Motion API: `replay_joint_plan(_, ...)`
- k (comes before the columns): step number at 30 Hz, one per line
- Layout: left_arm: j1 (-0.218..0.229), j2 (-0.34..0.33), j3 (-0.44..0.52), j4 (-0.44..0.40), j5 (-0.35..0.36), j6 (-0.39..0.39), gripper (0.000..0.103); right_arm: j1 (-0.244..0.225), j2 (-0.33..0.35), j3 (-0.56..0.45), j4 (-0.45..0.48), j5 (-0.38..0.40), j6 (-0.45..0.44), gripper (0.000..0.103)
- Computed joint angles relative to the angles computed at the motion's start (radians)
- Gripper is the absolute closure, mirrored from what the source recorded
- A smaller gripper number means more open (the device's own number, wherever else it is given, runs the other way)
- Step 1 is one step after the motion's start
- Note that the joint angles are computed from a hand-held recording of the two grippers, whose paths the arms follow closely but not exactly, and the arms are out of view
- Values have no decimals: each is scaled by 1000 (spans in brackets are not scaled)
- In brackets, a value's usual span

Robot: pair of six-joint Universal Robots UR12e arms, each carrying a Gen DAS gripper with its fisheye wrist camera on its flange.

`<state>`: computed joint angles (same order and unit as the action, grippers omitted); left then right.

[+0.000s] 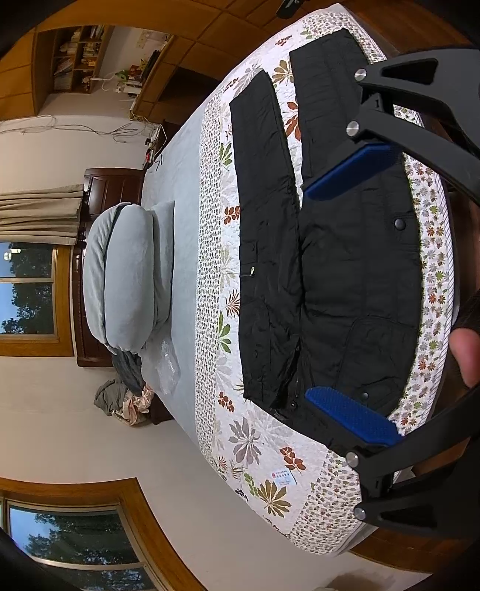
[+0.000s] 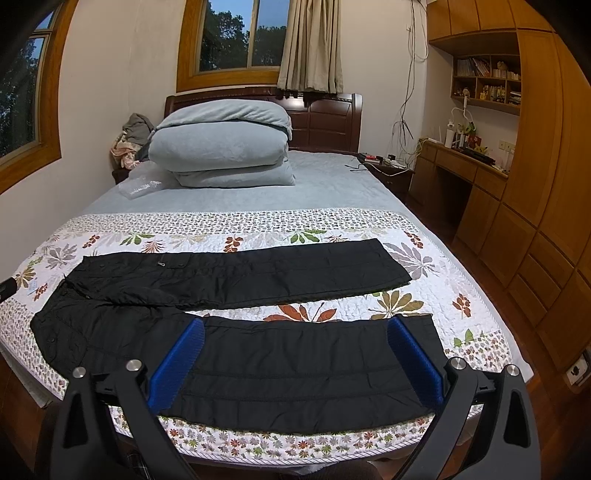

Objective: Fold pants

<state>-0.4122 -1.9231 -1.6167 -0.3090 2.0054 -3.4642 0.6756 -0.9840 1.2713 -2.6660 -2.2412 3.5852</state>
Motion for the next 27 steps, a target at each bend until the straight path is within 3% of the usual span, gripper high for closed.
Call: replay_joint_plan(27,2,-1,0,-7,-4,11,2,1,1,-4,10,5,3,3)
